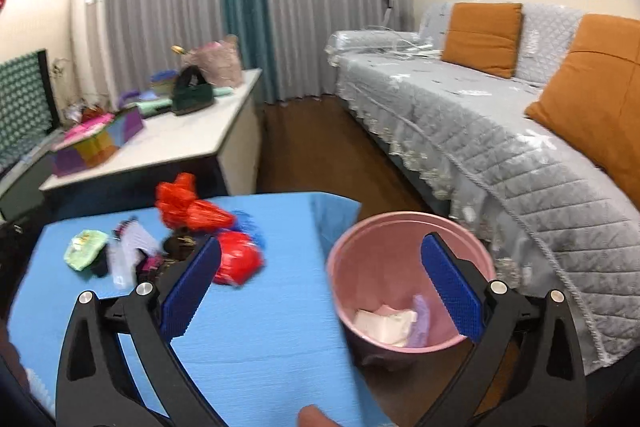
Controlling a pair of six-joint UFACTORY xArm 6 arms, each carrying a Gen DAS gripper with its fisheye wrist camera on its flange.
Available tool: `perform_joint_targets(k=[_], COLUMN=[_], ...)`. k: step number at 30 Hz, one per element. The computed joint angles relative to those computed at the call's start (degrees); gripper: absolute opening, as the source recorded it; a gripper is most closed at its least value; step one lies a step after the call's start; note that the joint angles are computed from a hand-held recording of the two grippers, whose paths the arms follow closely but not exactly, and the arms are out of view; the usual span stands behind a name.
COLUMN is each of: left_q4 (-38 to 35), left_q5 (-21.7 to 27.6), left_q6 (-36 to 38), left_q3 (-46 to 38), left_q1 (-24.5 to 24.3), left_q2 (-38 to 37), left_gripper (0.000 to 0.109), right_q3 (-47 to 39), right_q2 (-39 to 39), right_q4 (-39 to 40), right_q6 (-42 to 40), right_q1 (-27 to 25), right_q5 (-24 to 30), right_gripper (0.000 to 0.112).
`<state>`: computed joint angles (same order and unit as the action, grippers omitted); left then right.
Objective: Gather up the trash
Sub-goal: 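Move the left tool to the green snack wrapper and close on it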
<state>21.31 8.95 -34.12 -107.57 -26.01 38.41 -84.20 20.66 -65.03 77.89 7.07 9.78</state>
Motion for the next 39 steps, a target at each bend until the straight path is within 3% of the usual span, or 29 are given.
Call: perform_joint_targets(k=[6,10,13,15,17,19,26,29,35,39], left_q4=[17.2,29.7,36.1,37.0,38.0,37.7,28.8,23.8,15.0,3.4], left_q5=[-2.0,0.2,1.4,1.9,2.4,3.4,4.5,5.5,7.6,7.5], left_q6=[-16.6,-28.7,-36.2,-38.6,-40.3,-40.9,-36.6,-32.5,-27.3,-21.6], left_q3=[7.5,9.1,10.7,11.8,12.8,13.2,10.6,7.3,0.6,-2.5], left_q1=[3.6,5.8,7.6,8.7,9.6,10.5,12.1,11.7,11.8,12.4], left_q2=[-4.3,-5.5,-6.8,-7.4,-7.7,-7.6,-3.4,-0.2,6.0,9.4], left_gripper=[0.029,0.029,0.029,0.029,0.029,0.029,0.030,0.041,0.052,0.052], right_q3=[-2.4,-3.5,-5.1,-6.6,-8.1,-10.2,-18.8,-22.1,-32.3,-40.2], right_q2=[2.0,3.4,4.9,6.6,8.3,10.5,18.1,20.8,28.6,34.0], right_q4=[3.2,7.8,10.0,13.8,17.8,23.4,32.2,36.2,47.6,52.6], right_q6=[-5.2,-8.2,-9.6,-13.0,-15.6,-20.3,-29.0,-32.9,-44.6,-49.2], right_q1=[1.9,2.2,2.8,3.6,4.3,5.2,7.2,7.3,8.3,8.9], right_q5=[2.1,1.0,0.3,0.7,0.5,0.9,4.7,5.5,10.3,14.5], right_gripper=[0.090,0.082,0.070,0.055,0.047,0.041,0.041,0.041,0.054,0.066])
